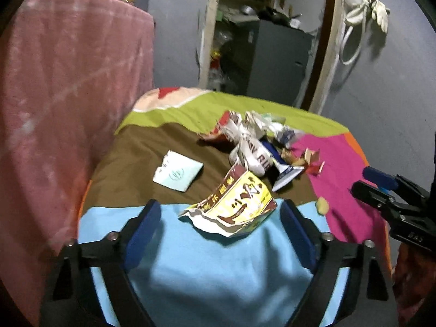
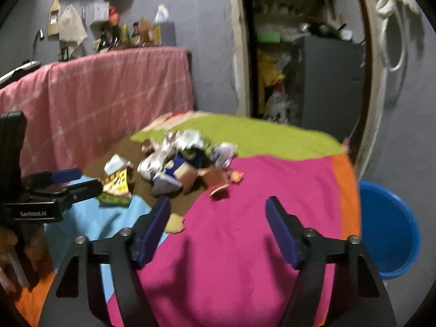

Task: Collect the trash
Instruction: 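Grasp the yellow printed snack wrapper with the left gripper while the right gripper grasps a yellow food scrap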

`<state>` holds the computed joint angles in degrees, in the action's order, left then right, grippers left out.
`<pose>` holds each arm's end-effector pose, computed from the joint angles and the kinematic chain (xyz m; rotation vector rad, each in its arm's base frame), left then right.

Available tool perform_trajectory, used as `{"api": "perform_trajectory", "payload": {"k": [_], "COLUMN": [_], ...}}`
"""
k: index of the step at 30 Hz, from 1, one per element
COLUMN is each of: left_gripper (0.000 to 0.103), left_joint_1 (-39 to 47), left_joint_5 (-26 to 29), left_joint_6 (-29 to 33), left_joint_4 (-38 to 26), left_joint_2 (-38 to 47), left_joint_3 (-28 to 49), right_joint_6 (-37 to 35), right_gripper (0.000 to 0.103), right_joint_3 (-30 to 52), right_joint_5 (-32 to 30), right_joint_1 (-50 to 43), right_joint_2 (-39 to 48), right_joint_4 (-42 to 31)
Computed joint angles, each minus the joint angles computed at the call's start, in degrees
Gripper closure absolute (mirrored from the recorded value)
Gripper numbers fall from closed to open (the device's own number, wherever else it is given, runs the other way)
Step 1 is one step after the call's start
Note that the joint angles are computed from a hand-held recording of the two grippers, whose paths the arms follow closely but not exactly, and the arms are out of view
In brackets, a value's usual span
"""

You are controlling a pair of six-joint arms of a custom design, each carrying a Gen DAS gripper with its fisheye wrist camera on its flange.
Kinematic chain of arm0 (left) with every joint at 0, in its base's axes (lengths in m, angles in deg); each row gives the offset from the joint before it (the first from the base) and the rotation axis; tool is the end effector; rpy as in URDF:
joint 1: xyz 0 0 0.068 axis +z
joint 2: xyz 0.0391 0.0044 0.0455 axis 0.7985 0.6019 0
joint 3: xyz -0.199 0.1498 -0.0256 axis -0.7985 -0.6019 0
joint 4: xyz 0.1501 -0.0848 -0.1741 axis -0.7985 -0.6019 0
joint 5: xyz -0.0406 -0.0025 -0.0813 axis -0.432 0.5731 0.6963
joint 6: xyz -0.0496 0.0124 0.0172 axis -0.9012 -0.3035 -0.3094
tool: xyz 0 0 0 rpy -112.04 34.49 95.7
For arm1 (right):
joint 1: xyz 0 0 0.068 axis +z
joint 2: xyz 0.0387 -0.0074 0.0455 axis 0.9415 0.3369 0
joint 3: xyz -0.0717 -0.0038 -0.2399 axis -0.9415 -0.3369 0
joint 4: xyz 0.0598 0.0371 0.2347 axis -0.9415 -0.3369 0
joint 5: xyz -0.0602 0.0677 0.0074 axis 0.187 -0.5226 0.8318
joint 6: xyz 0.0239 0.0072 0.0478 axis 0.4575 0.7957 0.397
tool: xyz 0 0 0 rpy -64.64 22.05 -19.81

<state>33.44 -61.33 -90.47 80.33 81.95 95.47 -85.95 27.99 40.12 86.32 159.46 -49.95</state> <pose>0.2247 -0.0818 0.1438 0.2823 2.2735 -0.3036 0.2207 0.0662 0.1380 -0.2865 2.1761 0.2696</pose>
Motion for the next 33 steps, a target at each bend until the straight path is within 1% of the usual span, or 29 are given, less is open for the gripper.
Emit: {"api": "perform_trajectory", "payload": {"k": [2,3,8,10,12,16,19,25,27,33], "left_gripper": [0.025,0.025,0.026,0.032,0.035,0.036,0.036,0.036,0.036,0.035], "left_joint_1": [1.25,0.85,2.49,2.71,3.10,3.77,3.40,2.71,2.77,3.34], "left_joint_5": [2.36,2.31,5.65,6.12,6.87,7.88,7.62,6.91,7.41,8.10], "left_joint_6": [0.99,0.99,3.37,3.78,3.84,3.94,4.49,5.22,5.40,5.46], "left_joint_4": [-0.30,0.34,-0.57,-1.28,-1.94,-1.54,-1.27,-0.34,-0.06,-1.95], "left_joint_2": [1.55,3.04,7.37,9.63,11.48,11.64,11.99,11.70,11.45,12.30], "left_joint_3": [0.80,1.46,4.32,5.94,7.44,7.76,8.01,8.07,7.83,9.49], "right_joint_6": [-0.08,-0.22,-1.03,-1.36,-1.81,-2.50,-2.42,-1.97,-1.75,-1.14], "right_gripper": [0.047,0.051,0.054,0.055,0.055,0.063,0.066,0.066,0.066,0.066], "right_joint_3": [1.16,1.66,3.78,5.15,6.37,8.72,9.13,8.87,8.69,8.62], "right_joint_5": [-0.93,-1.39,-2.03,-2.27,-2.18,-1.43,-1.08,-1.41,-1.87,-2.39], "right_joint_1": [0.49,0.71,2.42,2.99,3.54,4.91,5.45,5.28,5.04,4.72], "right_joint_2": [2.05,2.78,6.77,8.51,10.00,12.94,13.82,13.89,13.79,13.88], "right_joint_4": [-0.54,-1.05,-1.97,-2.74,-3.34,-4.50,-4.43,-4.11,-3.90,-3.45]}}
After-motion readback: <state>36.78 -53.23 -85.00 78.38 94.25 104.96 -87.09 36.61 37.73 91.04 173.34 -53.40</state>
